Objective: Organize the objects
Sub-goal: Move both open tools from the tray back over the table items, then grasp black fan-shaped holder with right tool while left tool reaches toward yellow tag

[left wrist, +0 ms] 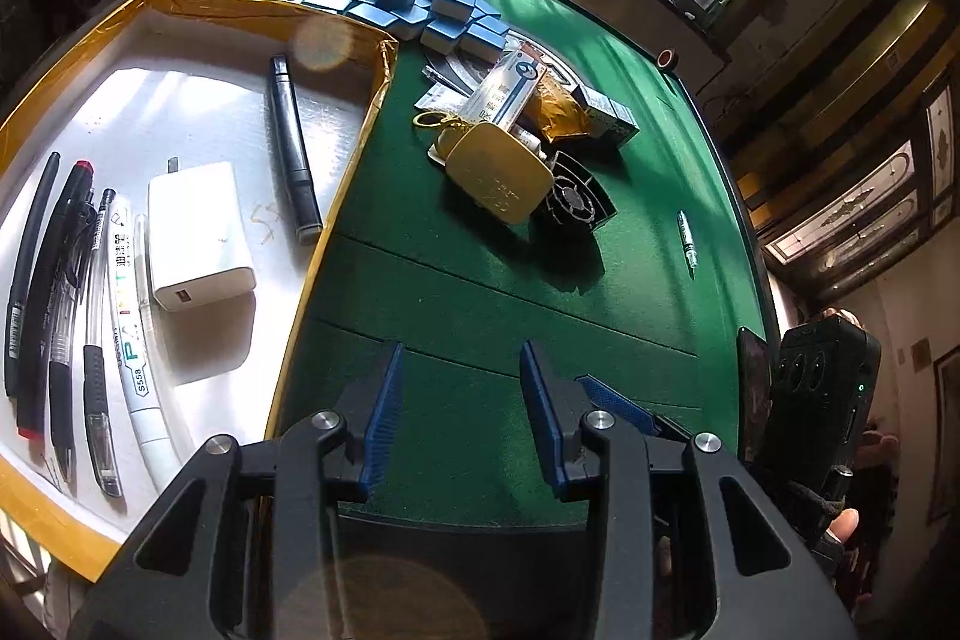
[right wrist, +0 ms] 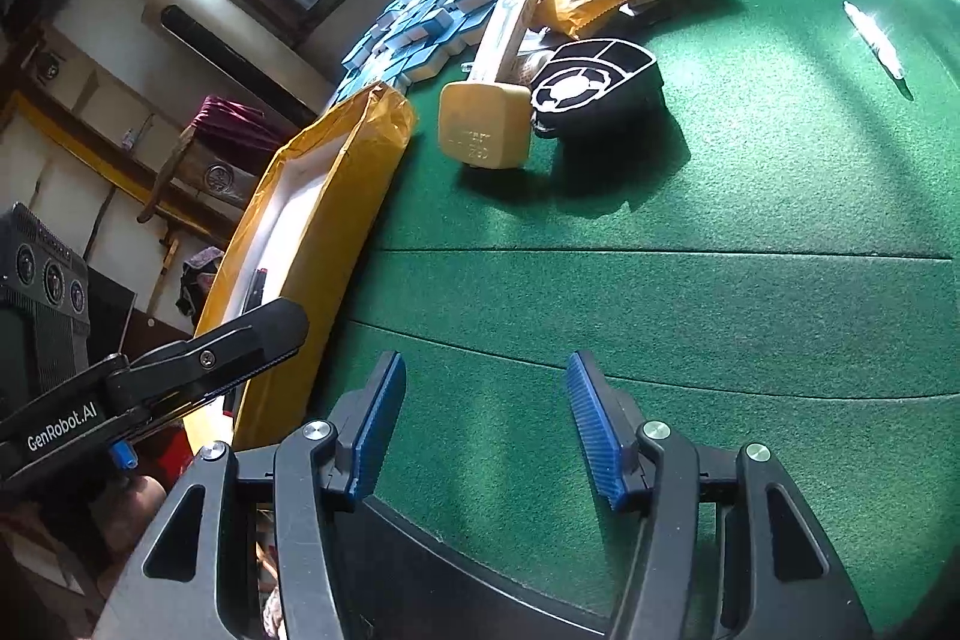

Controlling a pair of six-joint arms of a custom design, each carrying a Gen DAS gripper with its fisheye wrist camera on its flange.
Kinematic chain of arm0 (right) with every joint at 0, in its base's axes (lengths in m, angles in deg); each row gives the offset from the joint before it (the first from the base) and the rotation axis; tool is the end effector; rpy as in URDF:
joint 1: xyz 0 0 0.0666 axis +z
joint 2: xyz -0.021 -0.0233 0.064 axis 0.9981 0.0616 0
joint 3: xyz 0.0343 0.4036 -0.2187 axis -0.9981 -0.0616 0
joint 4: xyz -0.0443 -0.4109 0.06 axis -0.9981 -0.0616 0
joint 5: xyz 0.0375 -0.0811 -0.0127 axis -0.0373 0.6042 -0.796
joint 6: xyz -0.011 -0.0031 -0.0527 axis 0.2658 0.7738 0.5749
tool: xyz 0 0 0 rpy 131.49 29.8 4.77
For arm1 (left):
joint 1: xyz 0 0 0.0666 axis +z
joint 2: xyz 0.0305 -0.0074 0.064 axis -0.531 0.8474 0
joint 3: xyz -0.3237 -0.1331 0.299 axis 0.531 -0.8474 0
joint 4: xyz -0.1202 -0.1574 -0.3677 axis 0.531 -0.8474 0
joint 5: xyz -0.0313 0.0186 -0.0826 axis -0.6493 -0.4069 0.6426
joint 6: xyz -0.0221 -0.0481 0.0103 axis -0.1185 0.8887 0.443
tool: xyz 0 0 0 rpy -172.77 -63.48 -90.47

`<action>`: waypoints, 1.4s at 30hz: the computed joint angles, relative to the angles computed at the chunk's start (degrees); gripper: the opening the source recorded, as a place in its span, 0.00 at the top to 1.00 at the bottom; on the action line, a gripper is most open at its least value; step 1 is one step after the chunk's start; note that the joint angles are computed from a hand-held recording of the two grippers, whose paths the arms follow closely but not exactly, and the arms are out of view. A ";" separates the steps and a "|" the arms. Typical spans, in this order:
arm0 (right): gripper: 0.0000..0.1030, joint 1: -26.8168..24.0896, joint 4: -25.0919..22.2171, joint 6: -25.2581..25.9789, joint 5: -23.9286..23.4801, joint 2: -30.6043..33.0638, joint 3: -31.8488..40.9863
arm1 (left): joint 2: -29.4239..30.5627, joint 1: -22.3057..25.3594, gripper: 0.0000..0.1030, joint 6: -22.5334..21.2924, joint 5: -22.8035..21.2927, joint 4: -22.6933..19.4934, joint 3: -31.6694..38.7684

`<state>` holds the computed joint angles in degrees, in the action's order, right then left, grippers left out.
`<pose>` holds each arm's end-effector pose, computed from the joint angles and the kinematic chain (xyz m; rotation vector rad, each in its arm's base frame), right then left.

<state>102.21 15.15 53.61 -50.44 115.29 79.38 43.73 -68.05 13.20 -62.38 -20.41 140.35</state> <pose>0.3949 0.1306 0.3076 -0.2905 2.5854 0.9066 0.3507 -0.2494 0.3551 -0.4532 2.5227 -0.4696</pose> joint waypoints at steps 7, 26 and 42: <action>0.51 -2.68 -0.02 -0.04 -0.37 1.08 3.45 | 1.97 0.61 0.64 -0.10 1.43 0.06 1.49; 0.51 -3.19 -4.95 -11.45 3.09 14.31 16.96 | 2.95 3.00 0.64 2.20 3.27 0.17 1.96; 0.86 -4.76 -0.82 -10.82 0.55 14.08 15.43 | 12.90 5.47 0.64 5.79 5.48 -4.97 12.29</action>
<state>97.46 14.34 42.79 -49.89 129.37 94.81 56.62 -62.58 18.99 -56.90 -25.38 152.63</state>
